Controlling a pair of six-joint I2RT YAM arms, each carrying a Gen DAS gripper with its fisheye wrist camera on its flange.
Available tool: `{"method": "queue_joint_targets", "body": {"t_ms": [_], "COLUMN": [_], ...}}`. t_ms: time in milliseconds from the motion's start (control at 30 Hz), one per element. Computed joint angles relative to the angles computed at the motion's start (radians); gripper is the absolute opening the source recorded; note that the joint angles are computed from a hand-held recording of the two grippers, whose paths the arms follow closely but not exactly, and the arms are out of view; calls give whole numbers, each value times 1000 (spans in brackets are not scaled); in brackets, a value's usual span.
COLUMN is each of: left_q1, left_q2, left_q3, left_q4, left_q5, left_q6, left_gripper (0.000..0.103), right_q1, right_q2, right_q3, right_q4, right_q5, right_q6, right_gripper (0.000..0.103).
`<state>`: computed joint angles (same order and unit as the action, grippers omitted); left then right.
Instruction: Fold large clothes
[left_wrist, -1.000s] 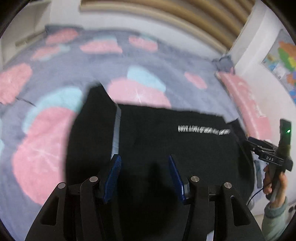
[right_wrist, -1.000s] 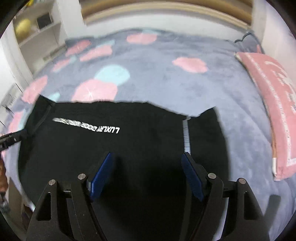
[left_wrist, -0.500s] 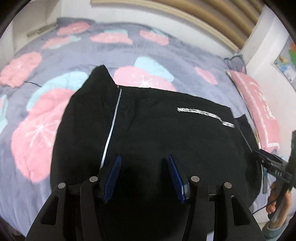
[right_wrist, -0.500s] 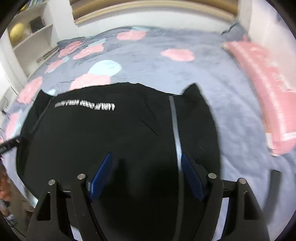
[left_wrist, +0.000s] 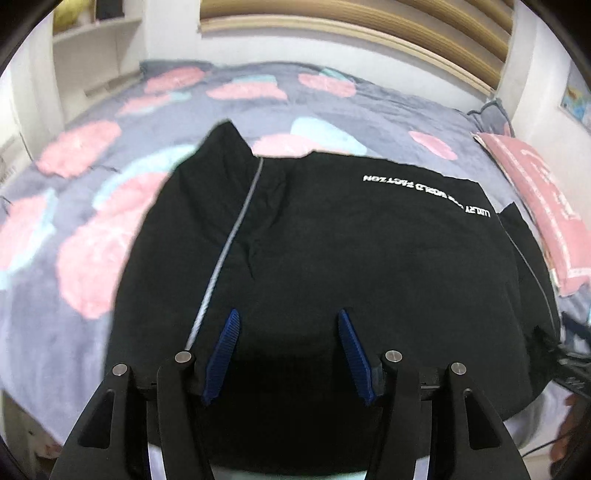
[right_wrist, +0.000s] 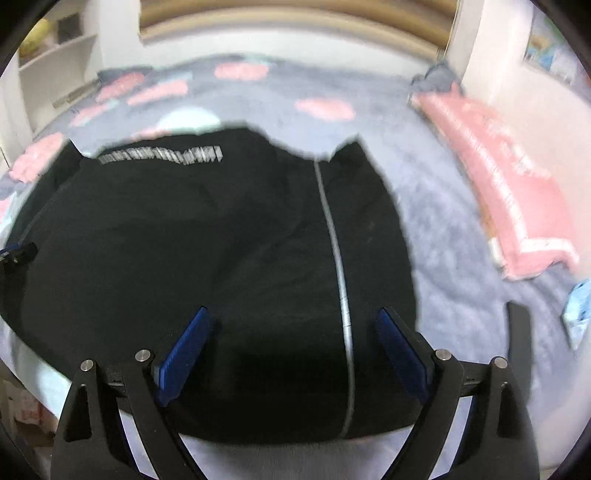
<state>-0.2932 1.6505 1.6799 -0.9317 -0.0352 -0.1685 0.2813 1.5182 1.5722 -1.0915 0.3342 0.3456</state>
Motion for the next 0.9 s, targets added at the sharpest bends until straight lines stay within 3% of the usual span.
{"method": "queue_joint_targets", "body": {"t_ms": [233, 333, 467, 533, 700, 900], "left_q1": [-127, -185, -268, -282, -254, -305], "left_q2": [-160, -201, -256, -268, -292, -286], "left_q3": [39, 82, 120, 153, 231, 270], "left_q4": [-55, -99, -134, -161, -213, -233], "left_q5": [-173, -282, -430, -446, -375, -457], "left_q6": [6, 7, 14, -2, -49, -76], "left_gripper": [59, 65, 65, 65, 65, 66], "right_q1": [112, 191, 274, 315, 365, 371], "right_q2": [-34, -38, -27, -10, 11, 21], "right_q3": [236, 341, 430, 494, 585, 627], "right_q4": [-134, -214, -276, -320, -368, -386], "right_q5": [124, 179, 258, 301, 348, 356], "right_q6": [52, 102, 135, 151, 168, 187], "right_gripper": [93, 93, 94, 94, 94, 94]}}
